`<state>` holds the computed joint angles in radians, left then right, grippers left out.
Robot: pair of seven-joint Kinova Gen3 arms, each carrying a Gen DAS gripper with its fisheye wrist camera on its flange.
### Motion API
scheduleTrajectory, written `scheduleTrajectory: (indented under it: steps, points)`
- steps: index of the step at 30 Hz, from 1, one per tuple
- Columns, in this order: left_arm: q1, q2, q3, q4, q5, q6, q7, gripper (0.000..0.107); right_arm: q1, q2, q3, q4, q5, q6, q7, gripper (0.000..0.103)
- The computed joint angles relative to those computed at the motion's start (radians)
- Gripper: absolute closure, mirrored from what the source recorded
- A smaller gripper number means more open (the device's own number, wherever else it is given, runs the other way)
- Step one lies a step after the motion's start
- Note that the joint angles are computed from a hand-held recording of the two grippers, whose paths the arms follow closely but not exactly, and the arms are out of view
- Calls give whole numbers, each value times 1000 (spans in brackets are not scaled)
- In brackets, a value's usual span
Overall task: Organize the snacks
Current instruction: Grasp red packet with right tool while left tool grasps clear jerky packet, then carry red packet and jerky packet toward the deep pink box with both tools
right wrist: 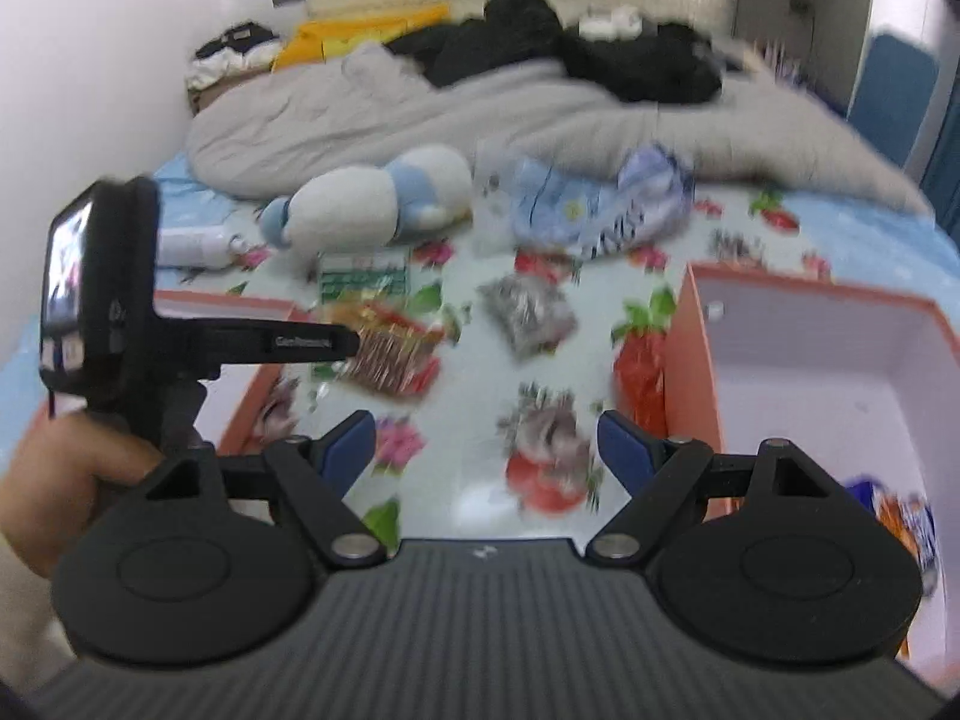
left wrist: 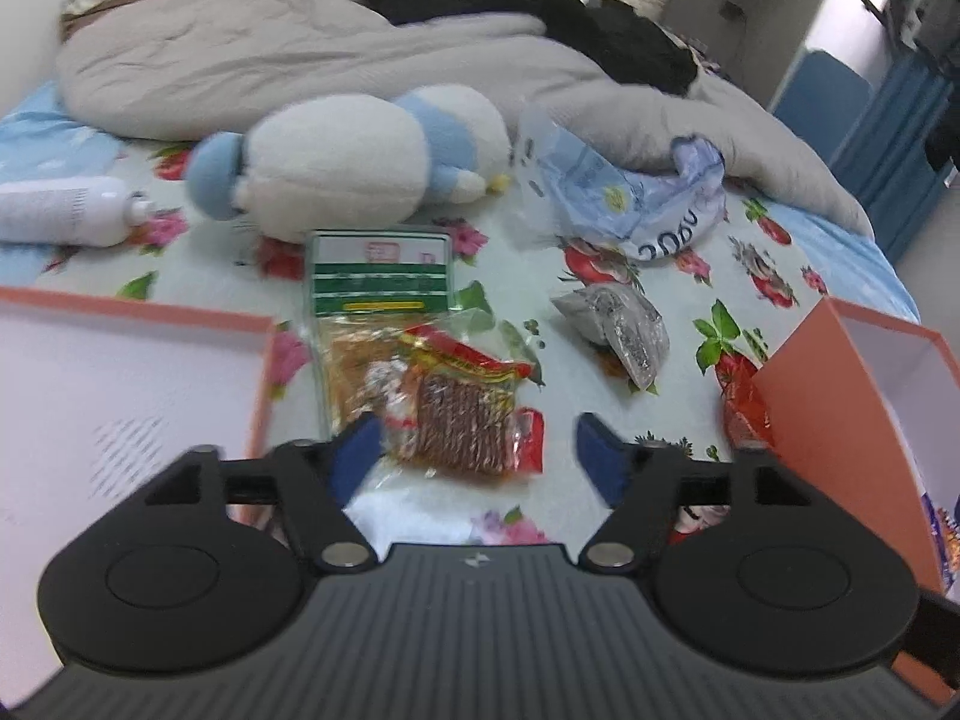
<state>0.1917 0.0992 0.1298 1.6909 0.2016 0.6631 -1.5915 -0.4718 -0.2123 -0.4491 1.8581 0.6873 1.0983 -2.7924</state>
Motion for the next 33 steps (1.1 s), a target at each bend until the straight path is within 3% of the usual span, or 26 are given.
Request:
scheduleTrajectory:
  steps: [2, 4, 7, 9, 13, 15, 16, 22, 25, 29, 33]
  points:
    - [13, 41, 5, -11, -28, -25, 1, 24, 45, 75, -86, 1, 81, 62, -43, 21]
    - [20, 77, 12, -18, -42, -49, -25, 21, 37, 142, -111, 23, 163, 96, -90, 22]
    - [33, 125, 13, -40, -73, -54, -34, 21, -70, 258, -40, 62, 285, 164, -170, 29]
    - [40, 148, 10, -47, -89, -65, -37, 21, -93, 319, -12, 83, 334, 194, -194, 35]
    - [65, 182, -1, -61, -145, -80, -27, 22, -121, 405, 60, 106, 365, 213, -174, 41]
    - [74, 195, -2, -66, -161, -83, -28, 22, -145, 437, 92, 120, 389, 228, -180, 53]
    - [90, 199, -11, -64, -184, -90, -15, 22, -157, 450, 105, 124, 398, 230, -170, 53]
    - [159, 213, -43, -73, -299, -73, 90, 27, -193, 495, 186, 108, 381, 202, -93, 63]
    - [240, 201, -96, -52, -401, -77, 158, 47, -216, 507, 226, 114, 380, 187, -80, 73]
    - [216, 185, -55, -39, -410, -57, 198, 52, -229, 467, 261, 104, 331, 146, -52, 78]
    - [181, 154, -25, -27, -358, -20, 185, 54, -218, 382, 256, 104, 250, 95, -13, 79]
